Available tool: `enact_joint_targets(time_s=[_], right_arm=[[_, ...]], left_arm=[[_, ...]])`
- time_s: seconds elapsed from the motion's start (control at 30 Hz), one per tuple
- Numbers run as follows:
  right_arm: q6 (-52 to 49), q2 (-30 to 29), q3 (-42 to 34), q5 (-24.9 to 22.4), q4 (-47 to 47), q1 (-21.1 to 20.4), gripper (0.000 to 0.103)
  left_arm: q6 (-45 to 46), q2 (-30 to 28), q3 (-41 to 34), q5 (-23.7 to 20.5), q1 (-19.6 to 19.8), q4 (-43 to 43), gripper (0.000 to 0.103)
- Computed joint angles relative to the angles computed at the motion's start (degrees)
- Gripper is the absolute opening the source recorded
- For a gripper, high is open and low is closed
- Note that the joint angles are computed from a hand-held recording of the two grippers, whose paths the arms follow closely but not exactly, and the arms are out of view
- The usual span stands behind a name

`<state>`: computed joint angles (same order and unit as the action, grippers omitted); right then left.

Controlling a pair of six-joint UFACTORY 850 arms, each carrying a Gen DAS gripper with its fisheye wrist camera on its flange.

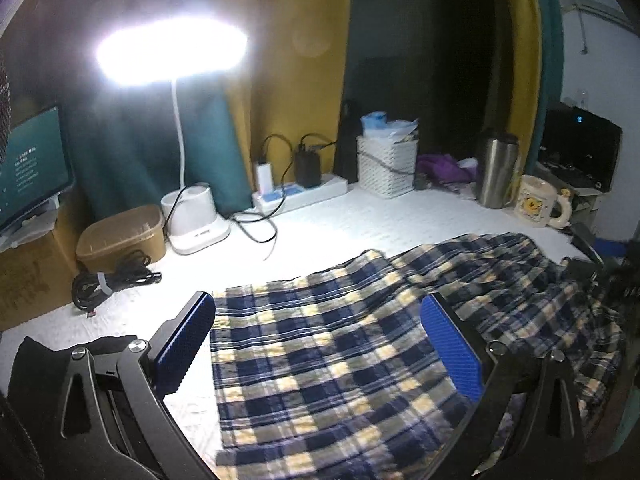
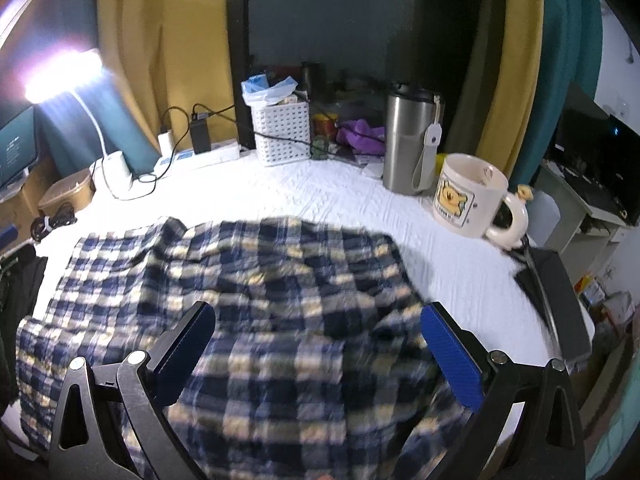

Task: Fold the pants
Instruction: 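Close the right gripper on the plaid waistband edge while the left gripper grasps it too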

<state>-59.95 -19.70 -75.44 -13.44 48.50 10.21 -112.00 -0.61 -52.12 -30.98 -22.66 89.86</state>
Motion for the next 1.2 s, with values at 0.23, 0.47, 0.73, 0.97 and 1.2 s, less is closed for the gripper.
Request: enact_joint_targets(time_s=[0.23,0.47,0.73,0.97,1.2], right_arm=[[9.83,-7.98,-11.6,-4.36,-9.99,-0.7,0.103],[16.34,-16.97,-23.19,-10.78,-15.71,-1.47,0.103],[25.36,-28.84,-38.26,-22.45,-20.75,-2.69,0.085],[25.25,-31.56,-41.19,-23.02,-22.87,-1.65,0.063],[24.66,-29.69,-37.99,-17.91,-25.86,-0.98,0.028]], left_arm=[[6.93,-2.46,-2.09,4.07,5.37,-6.83,0.101],[17.11,-6.4,-5.37,10.76,10.44,-16.91,0.101],[37.97,-12.37,-9.93,12.52,14.05,-37.68,0.095],[48.79,-14.48,-10.76,14.69,15.96,-49.16,0.082],[46.16,-15.82,-11.14,12.86,14.31,-43.27,0.071]])
